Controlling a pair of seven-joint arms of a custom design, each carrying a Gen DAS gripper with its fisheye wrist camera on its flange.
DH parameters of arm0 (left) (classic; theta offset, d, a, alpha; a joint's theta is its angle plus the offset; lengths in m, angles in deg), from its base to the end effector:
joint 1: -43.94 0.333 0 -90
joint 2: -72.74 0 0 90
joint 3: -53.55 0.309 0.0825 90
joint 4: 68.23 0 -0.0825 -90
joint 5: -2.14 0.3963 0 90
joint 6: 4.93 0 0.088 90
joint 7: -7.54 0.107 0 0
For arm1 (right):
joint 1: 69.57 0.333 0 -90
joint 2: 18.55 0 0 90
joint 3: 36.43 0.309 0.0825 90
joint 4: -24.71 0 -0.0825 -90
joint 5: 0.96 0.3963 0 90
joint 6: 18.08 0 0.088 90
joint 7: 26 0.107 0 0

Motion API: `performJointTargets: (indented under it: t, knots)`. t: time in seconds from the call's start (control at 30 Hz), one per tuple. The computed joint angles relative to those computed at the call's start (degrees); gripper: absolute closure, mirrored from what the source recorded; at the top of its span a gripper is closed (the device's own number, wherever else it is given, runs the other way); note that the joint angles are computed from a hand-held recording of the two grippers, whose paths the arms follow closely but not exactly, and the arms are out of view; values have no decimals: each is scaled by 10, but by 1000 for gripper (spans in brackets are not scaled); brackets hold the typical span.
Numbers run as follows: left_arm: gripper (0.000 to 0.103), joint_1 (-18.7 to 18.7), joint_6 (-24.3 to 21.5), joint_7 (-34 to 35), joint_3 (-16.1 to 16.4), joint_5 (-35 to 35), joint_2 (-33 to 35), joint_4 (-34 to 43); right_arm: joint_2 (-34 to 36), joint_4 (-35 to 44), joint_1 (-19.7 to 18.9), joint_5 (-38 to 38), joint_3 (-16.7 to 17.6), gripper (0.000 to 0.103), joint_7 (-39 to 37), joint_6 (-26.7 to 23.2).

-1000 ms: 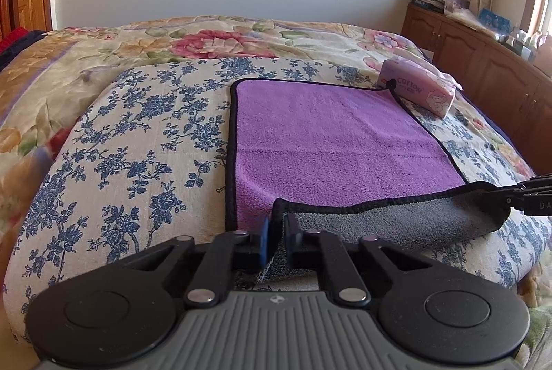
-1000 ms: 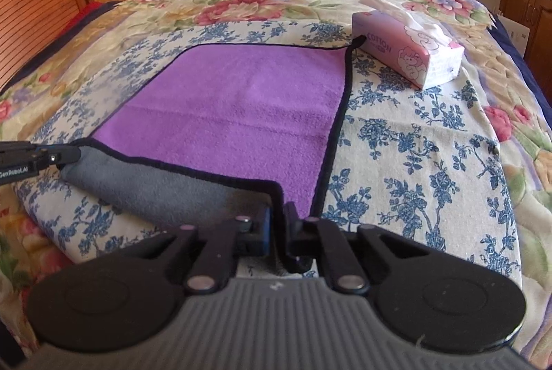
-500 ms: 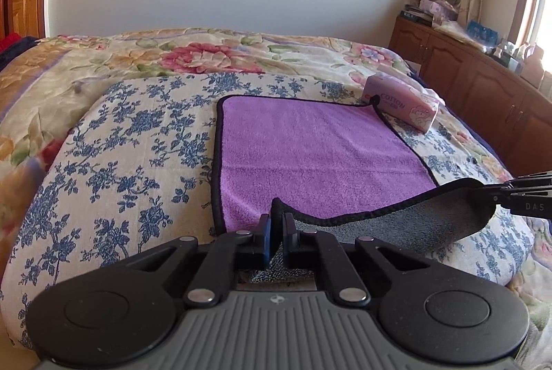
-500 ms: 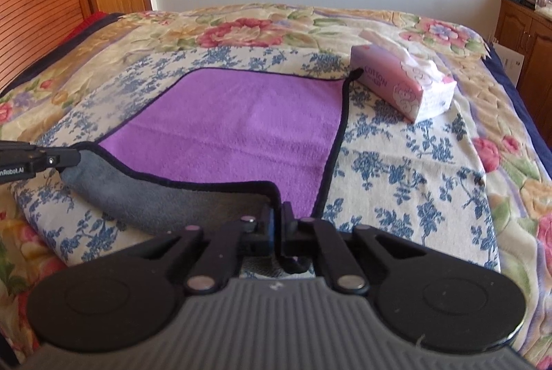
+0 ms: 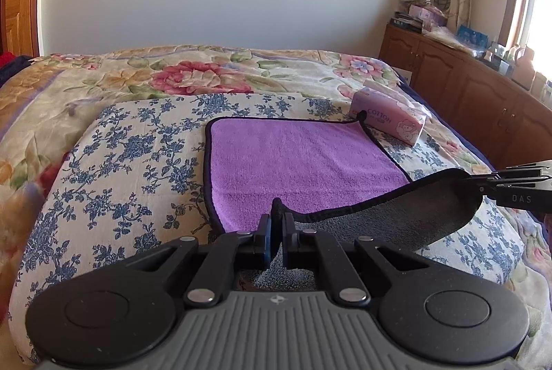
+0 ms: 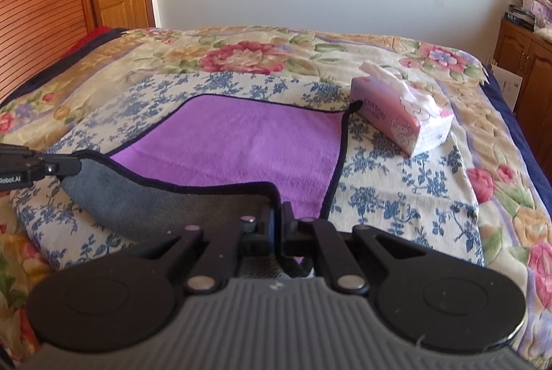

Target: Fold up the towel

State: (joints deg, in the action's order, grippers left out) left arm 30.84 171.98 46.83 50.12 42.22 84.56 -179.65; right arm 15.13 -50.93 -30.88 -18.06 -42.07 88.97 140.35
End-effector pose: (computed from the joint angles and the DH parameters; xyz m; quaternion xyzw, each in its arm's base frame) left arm 0.6074 -0.2329 0.4626 -0.6043 0.6526 -0.3848 0.2469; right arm 0.6340 0.4527 0.4867 -0.7553 0.4948 -0.2364 0.3588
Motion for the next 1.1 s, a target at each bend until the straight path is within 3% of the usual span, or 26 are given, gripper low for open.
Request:
performJointTargets:
  t: [0.33, 0.63, 0.93, 1.1]
  knots:
    - [97, 0, -5, 22, 2, -6, 24, 41, 40, 72, -5, 3, -4, 99, -22, -15]
    - [97, 9, -6, 89, -11, -63, 61, 91, 89, 152, -13, 18, -7, 99, -47, -32]
    - [97, 9, -20, 145, -14, -100, 102, 154, 158, 269, -25, 39, -6, 99, -86, -68]
    - [97, -6, -28, 149, 4, -101, 124, 190, 213, 364, -31, 53, -5, 99, -110, -102]
